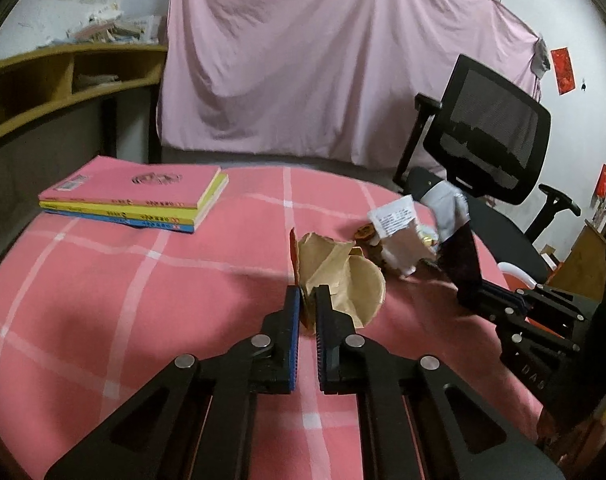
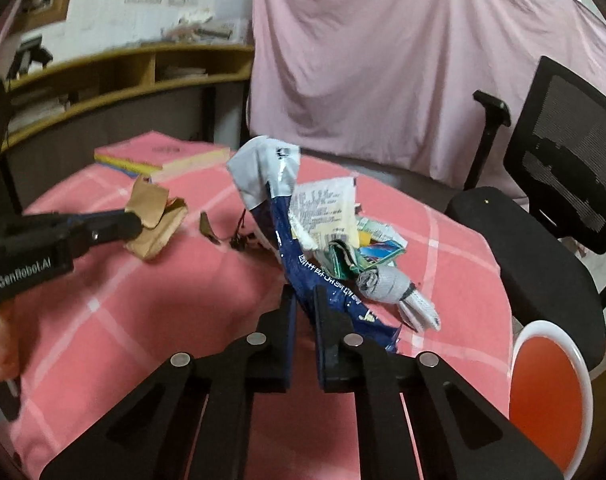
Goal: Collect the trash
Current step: 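Close the left gripper on the brown paper bag while the right gripper grasps the blue wrapper, then lift the blue wrapper with the right gripper while the left gripper holds the paper bag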
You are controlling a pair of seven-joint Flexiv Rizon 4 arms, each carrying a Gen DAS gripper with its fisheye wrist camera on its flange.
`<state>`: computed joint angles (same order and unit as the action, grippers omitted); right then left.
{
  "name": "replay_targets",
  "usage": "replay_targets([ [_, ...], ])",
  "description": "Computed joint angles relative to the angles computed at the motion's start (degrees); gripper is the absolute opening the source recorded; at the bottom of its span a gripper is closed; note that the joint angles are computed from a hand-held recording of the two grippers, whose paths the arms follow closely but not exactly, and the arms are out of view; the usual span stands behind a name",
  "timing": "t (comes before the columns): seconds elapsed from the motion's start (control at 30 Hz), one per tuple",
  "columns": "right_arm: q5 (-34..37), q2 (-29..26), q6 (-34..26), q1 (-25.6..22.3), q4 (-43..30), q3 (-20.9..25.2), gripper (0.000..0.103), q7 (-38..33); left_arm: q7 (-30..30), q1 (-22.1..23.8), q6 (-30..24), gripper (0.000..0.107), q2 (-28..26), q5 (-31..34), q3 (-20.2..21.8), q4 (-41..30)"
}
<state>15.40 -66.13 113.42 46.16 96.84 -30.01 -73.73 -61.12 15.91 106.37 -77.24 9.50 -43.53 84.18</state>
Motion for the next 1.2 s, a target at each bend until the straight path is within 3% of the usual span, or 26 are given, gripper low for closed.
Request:
replay_targets([
  [0.1,1.70,1.02,3.17,-0.56,1.38,1.88,0.006,0.38,-0.70,1.29,2.96,0.005,-0.30,2.07,-1.30,2.05],
  [0.37,11.65,0.62,20.61,-1.70,3.08,7.35,0.006,-2.91,-4.00,1.70,9.74,0.005,-0.22,11.94,-2.77,3.99],
  [0.53,18.38,0.32,27.74,-2.21,2.24,8.37,0.005,-6.53,-5.99,-0.38,8.67,0.005,0.04,16.08,-3.51,1.79],
  [0.77,13.75,4.00,27.75,-9.95,5.13,15.61,0.006,-7.26,-6.87,-4.03,5.27,0.005,0.93,12.61,-1.95,-0.79],
  [0.97,9.46,5.54,21.94,-14.00,5.44,20.53,0.009,-10.20,-9.64,-8.70,5.37,0.005,5.34,3.48,7.96,-0.05],
  [1.03,7.37,5.77,19.92,-14.84,5.32,21.56,0.019,-10.65,-10.66,-9.92,5.01,0.005,6.24,1.19,10.65,0.01],
  [1.07,6.52,5.86,18.60,-14.97,4.95,21.73,0.035,-10.73,-11.15,-10.43,4.60,0.005,6.53,0.08,11.76,-0.14],
  [1.1,5.88,5.75,18.36,-15.14,4.88,21.93,0.045,-10.70,-11.45,-10.44,4.43,0.005,6.56,-0.40,12.21,-0.10],
  [1.2,3.06,6.04,14.32,-15.60,3.66,21.84,0.053,-10.32,-12.49,-10.53,4.49,0.005,6.57,-1.91,13.58,0.24],
])
